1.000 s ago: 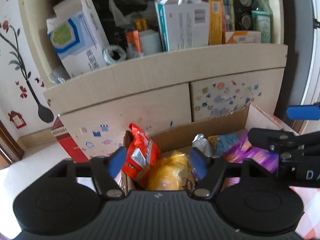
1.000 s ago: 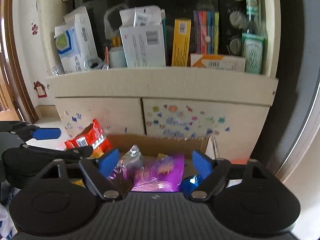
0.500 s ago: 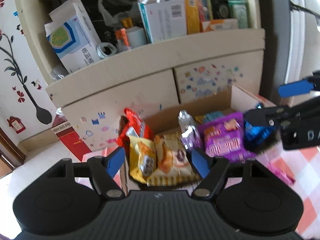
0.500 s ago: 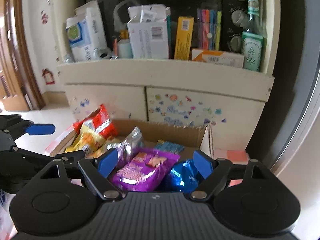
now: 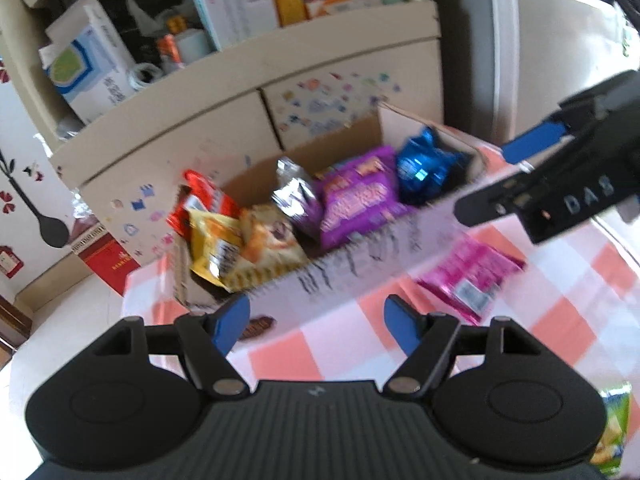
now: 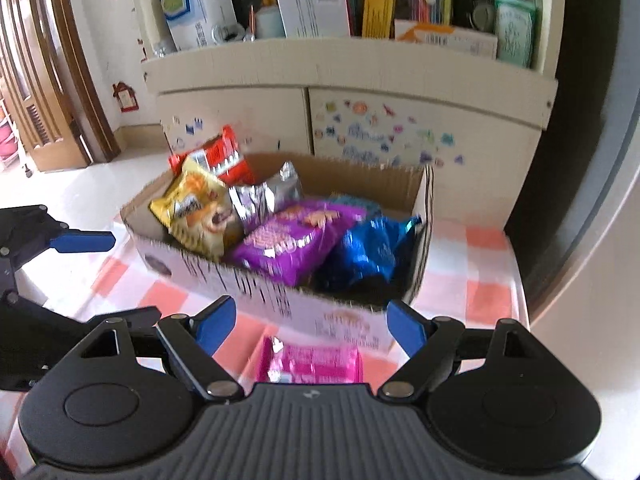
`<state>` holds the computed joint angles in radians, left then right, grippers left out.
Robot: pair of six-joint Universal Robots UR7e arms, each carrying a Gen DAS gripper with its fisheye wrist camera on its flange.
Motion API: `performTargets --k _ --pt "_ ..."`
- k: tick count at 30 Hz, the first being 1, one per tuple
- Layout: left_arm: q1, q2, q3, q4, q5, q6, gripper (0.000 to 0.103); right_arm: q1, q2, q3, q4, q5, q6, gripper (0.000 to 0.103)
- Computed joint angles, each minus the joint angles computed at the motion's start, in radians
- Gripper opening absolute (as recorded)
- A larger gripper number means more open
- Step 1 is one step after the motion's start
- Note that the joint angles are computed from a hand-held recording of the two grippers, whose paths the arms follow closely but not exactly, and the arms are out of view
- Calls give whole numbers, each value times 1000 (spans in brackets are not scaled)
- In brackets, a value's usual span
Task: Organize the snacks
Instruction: 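Move the left gripper to the green cracker packet while the right gripper approaches the pink packet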
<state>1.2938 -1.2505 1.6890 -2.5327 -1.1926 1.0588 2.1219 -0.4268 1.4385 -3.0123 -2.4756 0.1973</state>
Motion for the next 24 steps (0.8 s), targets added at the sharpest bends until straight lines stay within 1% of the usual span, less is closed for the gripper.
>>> performTargets --k 3,6,12,18,24 --pt "-2 -31 36 29 -1 6 75 -9 -22 35 24 31 27 87" --pt "-5 -66 71 66 -9 10 75 -14 -34 56 57 44 47 87" --pt "-3 -139 134 208 -39 -11 75 -20 -62 108 114 68 51 87" --pt "-13 -216 207 345 -86 30 75 -20 -86 145 144 65 64 87" --pt "-22 -261 254 459 -118 20 75 -21 -95 159 150 75 60 87"
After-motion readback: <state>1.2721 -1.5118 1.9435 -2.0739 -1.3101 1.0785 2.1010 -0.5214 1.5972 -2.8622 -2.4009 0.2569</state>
